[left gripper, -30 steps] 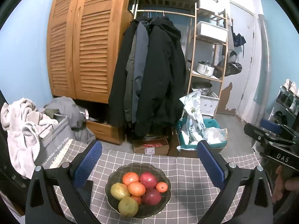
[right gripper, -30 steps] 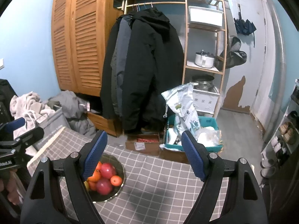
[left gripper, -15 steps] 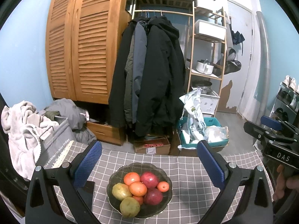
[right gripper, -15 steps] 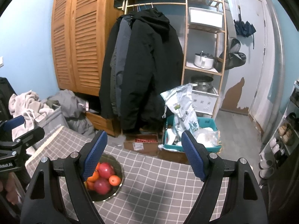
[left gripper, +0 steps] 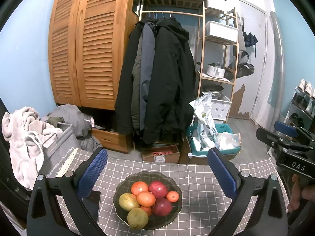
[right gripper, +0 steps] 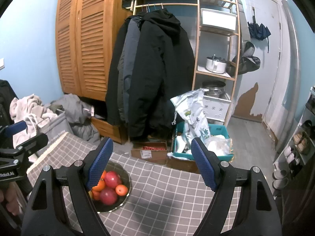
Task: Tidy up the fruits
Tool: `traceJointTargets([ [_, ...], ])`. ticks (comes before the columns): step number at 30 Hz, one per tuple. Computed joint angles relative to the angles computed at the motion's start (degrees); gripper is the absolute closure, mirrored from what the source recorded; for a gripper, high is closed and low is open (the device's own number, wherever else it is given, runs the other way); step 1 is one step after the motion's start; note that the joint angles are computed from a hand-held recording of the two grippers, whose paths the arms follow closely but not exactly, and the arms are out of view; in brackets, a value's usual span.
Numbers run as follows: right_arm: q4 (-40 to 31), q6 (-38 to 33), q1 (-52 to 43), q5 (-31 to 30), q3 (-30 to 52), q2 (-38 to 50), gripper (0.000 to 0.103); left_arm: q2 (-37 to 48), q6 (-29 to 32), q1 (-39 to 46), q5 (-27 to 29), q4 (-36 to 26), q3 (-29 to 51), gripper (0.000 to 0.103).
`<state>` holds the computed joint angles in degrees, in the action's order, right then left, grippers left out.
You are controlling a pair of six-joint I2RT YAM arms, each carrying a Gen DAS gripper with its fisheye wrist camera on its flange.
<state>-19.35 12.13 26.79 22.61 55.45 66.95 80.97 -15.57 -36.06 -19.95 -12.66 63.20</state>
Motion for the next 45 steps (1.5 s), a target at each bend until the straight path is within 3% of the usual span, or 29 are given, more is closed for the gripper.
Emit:
traceJointTargets([
  [45,-0.2,0.25,1.24,1.02,0.33,0.3,0.023,-0.75,0.06,1.97,0.15,-1.67,0.4,0.001],
])
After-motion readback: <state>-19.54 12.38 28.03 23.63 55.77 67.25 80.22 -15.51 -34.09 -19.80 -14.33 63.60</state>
